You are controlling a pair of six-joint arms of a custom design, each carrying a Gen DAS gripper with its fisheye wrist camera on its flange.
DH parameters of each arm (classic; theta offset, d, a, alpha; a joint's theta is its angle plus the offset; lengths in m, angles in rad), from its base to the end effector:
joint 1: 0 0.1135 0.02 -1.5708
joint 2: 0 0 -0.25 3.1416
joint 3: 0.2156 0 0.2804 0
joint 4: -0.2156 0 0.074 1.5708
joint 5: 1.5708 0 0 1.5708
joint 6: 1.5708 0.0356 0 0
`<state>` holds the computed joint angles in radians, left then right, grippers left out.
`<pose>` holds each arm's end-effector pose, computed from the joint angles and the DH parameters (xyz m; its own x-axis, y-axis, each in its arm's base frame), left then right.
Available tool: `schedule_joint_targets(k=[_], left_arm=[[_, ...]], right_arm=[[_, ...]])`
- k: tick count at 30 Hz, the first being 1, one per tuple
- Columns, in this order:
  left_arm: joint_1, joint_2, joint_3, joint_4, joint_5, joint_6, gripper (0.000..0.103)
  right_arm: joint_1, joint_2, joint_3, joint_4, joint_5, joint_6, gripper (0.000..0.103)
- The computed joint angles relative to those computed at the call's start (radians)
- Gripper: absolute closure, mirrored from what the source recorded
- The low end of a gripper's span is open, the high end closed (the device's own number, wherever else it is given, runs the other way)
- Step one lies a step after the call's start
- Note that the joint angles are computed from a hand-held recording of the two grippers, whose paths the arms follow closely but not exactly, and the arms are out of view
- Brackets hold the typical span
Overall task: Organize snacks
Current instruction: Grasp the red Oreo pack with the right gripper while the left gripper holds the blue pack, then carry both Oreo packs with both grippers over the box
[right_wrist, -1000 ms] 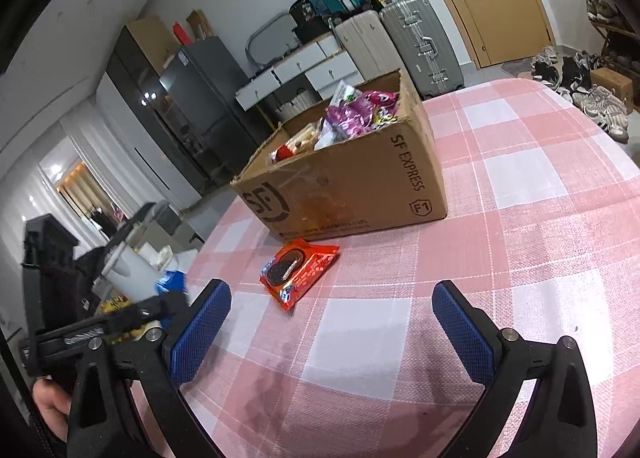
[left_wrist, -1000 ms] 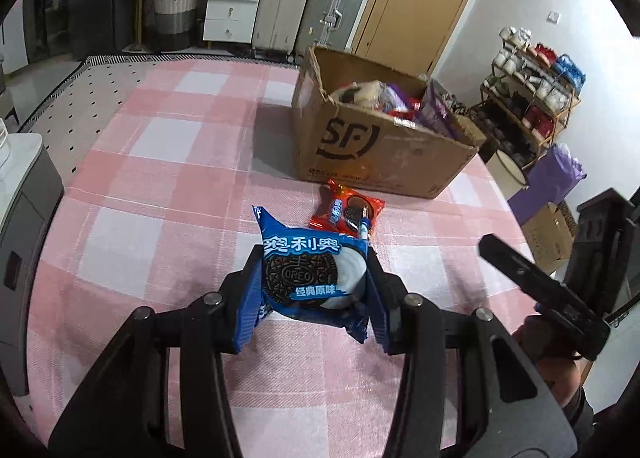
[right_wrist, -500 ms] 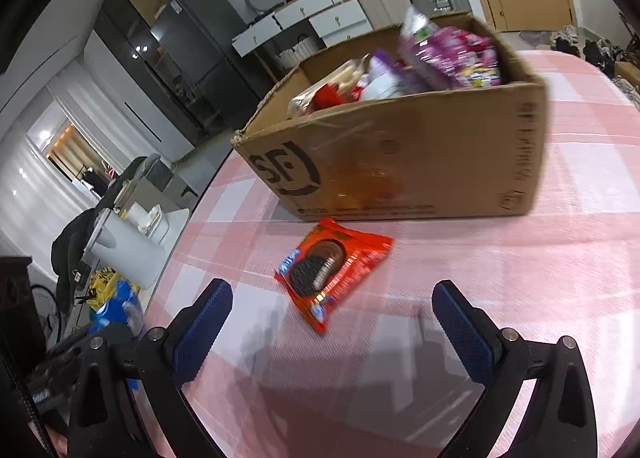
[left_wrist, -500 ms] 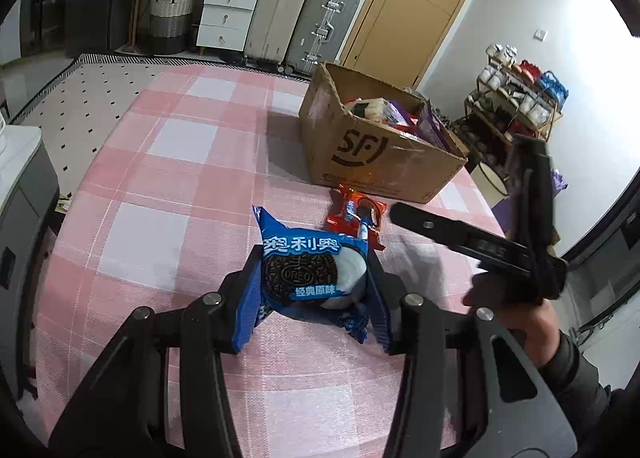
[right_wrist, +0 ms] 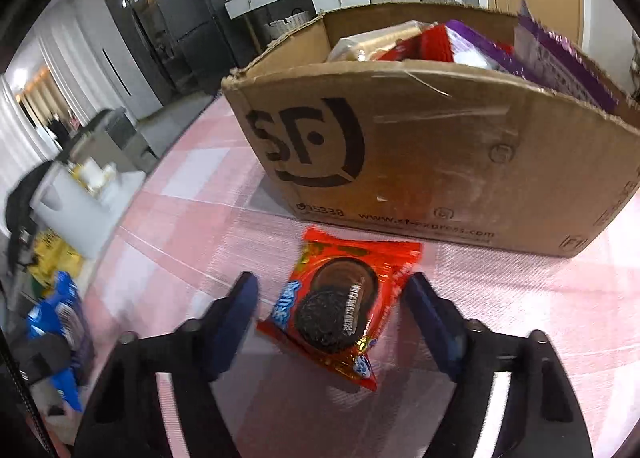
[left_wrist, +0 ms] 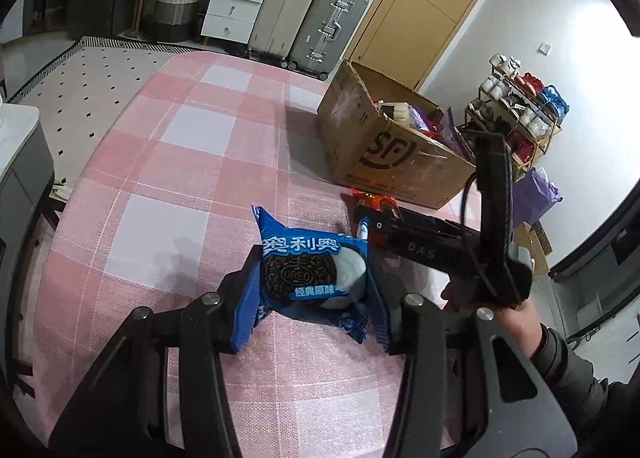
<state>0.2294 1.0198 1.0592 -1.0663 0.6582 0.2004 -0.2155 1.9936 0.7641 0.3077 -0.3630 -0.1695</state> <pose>0.2127 0.0273 0.3098 -0.7911 -0.0230 -0.6113 0.2917 0.8642 -0.4099 0.3306 -0.0594 0.0180 -0.7655 0.0061 -0.6434 -0.1409 0.9741 0.1769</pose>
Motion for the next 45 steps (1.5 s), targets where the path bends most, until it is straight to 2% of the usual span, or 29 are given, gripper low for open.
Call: schedule_joint_targets(k=[3,7,8,11,18,24,32,36,39,43,45], left_arm=[[0.004,0.0,-0.005,-0.001,0.004,0.003,0.059],[0.005,-0.009,-0.007,-0.003,0.002,-0.003,0.059],[0.005,-0.016,-0.008,-0.006,-0.001,-0.005,0.059],[-0.003,-0.033,-0.011,-0.006,-0.006,-0.015,0.059],[-0.075,-0.091,-0.011,-0.012,-0.031,-0.056,0.059],[-0.152,-0.137,0.007,-0.023,-0.074,-0.101,0.059],[-0.253,-0.179,0.066,-0.043,-0.133,-0.149,0.059],[-0.324,-0.166,0.129,-0.043,-0.173,-0.183,0.059],[-0.369,-0.143,0.196,-0.037,-0.208,-0.2,0.059],[-0.418,-0.071,0.296,-0.022,-0.245,-0.218,0.059],[-0.424,-0.02,0.358,-0.024,-0.233,-0.222,0.059]], right_arm=[[0.015,-0.009,-0.016,0.022,0.042,-0.028,0.054],[0.005,-0.027,-0.027,-0.005,0.046,-0.068,0.058],[-0.015,-0.041,-0.022,-0.043,0.017,-0.054,0.058],[-0.084,-0.099,-0.075,-0.051,-0.094,-0.075,0.058],[-0.255,-0.339,-0.215,-0.181,-0.323,-0.207,0.058],[-0.432,-0.524,-0.269,-0.4,-0.479,-0.378,0.058],[-0.713,-0.628,-0.194,-0.829,-0.675,-0.71,0.058],[-0.775,-0.685,-0.123,-1.056,-0.727,-0.861,0.058],[-0.778,-0.785,-0.098,-1.162,-0.753,-0.918,0.058],[-0.807,-0.834,-0.016,-1.324,-0.779,-1.032,0.058],[-0.809,-0.856,0.018,-1.355,-0.788,-1.031,0.058]])
